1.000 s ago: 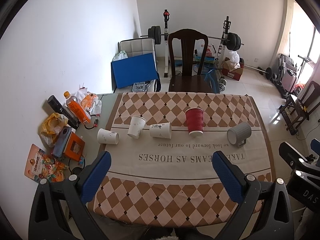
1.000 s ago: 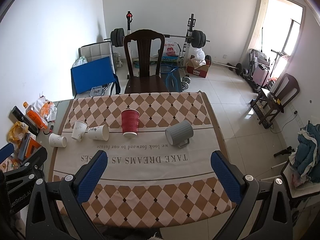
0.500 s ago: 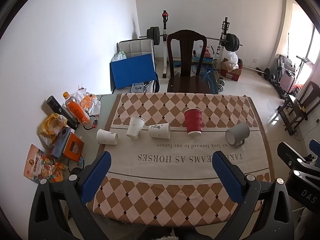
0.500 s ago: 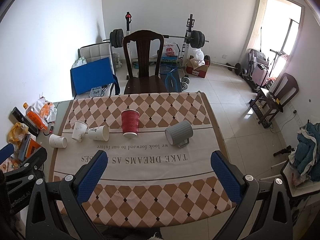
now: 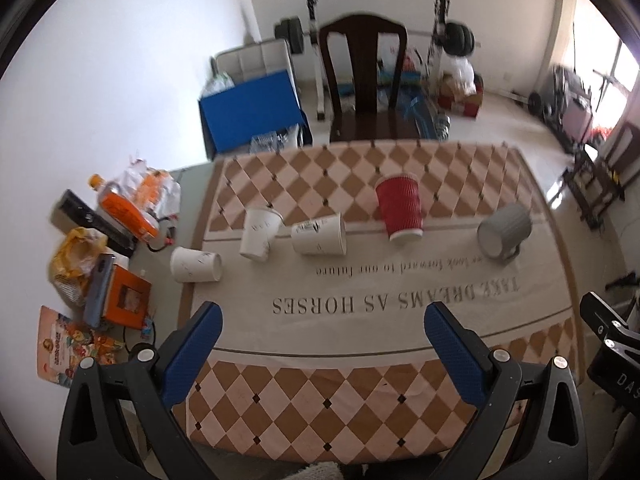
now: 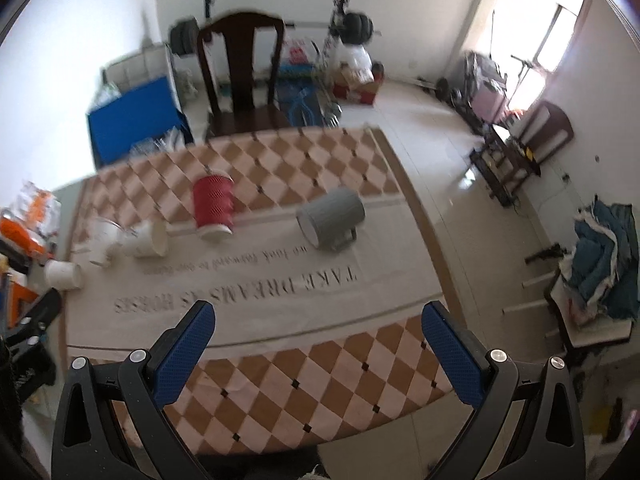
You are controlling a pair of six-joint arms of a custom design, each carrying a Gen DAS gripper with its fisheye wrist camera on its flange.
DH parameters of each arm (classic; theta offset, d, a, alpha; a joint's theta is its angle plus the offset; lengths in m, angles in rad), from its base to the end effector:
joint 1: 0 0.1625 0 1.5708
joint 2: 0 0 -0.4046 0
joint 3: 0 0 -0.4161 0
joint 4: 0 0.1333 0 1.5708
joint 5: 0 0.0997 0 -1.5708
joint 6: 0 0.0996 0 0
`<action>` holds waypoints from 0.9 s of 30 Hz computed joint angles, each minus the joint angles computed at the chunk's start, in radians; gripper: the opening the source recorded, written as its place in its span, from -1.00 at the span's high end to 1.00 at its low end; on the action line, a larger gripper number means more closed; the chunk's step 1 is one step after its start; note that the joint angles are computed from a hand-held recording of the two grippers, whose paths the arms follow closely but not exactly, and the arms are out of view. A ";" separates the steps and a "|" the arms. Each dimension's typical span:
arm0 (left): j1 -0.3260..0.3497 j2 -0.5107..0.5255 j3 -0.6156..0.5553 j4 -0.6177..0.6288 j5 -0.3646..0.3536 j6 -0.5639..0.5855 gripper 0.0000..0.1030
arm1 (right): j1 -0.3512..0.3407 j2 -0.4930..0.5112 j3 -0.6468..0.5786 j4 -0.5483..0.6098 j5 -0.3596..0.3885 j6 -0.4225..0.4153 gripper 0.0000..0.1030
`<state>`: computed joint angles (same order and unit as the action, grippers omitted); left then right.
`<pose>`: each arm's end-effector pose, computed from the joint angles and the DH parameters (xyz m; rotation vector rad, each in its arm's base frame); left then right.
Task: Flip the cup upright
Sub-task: 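Move the left tool toward the red ribbed cup and close around it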
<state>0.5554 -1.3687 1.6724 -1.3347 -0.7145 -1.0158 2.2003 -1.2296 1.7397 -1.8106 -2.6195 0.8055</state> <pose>-0.3406 -0.4568 0.3272 0.2774 2.2007 -0.5326 0.3802 -0.4422 0.2661 -0.0202 -2.1268 0.5891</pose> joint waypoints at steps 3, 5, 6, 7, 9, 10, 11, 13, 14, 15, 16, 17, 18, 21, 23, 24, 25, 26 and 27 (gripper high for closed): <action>0.060 0.039 0.005 -0.036 -0.018 0.049 -1.00 | -0.067 0.032 0.010 -0.028 0.027 -0.023 -1.00; 0.100 0.077 -0.002 -0.072 -0.034 0.081 -1.00 | -0.102 0.049 0.019 -0.062 0.048 -0.054 -1.00; 0.113 0.090 -0.006 -0.080 -0.037 0.087 -1.00 | -0.128 0.061 0.024 -0.084 0.059 -0.077 -1.00; 0.129 0.111 -0.013 -0.087 -0.039 0.093 -1.00 | -0.156 0.075 0.030 -0.112 0.072 -0.106 -1.00; 0.166 0.168 -0.044 -0.089 -0.045 0.102 -1.00 | -0.198 0.098 0.032 -0.144 0.087 -0.143 -1.00; 0.186 0.197 -0.064 -0.087 -0.058 0.107 -1.00 | -0.225 0.114 0.030 -0.164 0.095 -0.169 -1.00; 0.206 0.225 -0.082 -0.093 -0.071 0.115 -1.00 | -0.248 0.128 0.028 -0.185 0.100 -0.195 -0.99; 0.232 0.268 -0.111 -0.102 -0.087 0.126 -1.00 | -0.289 0.158 0.015 -0.210 0.108 -0.235 -0.95; 0.250 0.300 -0.136 -0.107 -0.098 0.139 -1.00 | -0.304 0.172 0.005 -0.210 0.112 -0.247 -0.92; 0.260 0.318 -0.149 -0.115 -0.104 0.151 -1.00 | -0.328 0.195 -0.014 -0.207 0.114 -0.266 -0.91; 0.271 0.342 -0.168 -0.124 -0.110 0.164 -1.00 | -0.337 0.206 -0.024 -0.204 0.117 -0.273 -0.90; 0.281 0.364 -0.186 -0.135 -0.113 0.179 -1.00 | -0.358 0.226 -0.042 -0.205 0.119 -0.292 -0.89; 0.291 0.388 -0.209 -0.145 -0.118 0.196 -1.00 | -0.365 0.235 -0.056 -0.189 0.120 -0.291 -0.89; 0.314 0.449 -0.269 -0.175 -0.126 0.239 -0.95 | -0.394 0.263 -0.086 -0.190 0.122 -0.321 -0.89; 0.330 0.493 -0.317 -0.192 -0.135 0.264 -0.95 | -0.412 0.284 -0.113 -0.173 0.126 -0.331 -0.89; 0.335 0.508 -0.336 -0.197 -0.140 0.272 -0.95 | -0.419 0.291 -0.122 -0.164 0.128 -0.330 -0.89; 0.342 0.525 -0.355 -0.206 -0.143 0.283 -0.94 | -0.428 0.300 -0.137 -0.145 0.132 -0.327 -0.89; 0.351 0.545 -0.378 -0.219 -0.151 0.300 -0.92 | -0.432 0.306 -0.144 -0.139 0.132 -0.327 -0.89; 0.356 0.560 -0.395 -0.223 -0.156 0.308 -0.79 | -0.437 0.315 -0.156 -0.128 0.131 -0.324 -0.89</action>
<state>0.9113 -0.8092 1.2776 -1.5575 -0.8701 -0.7080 1.7634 -0.9151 1.5840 -1.9381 -2.4884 0.4813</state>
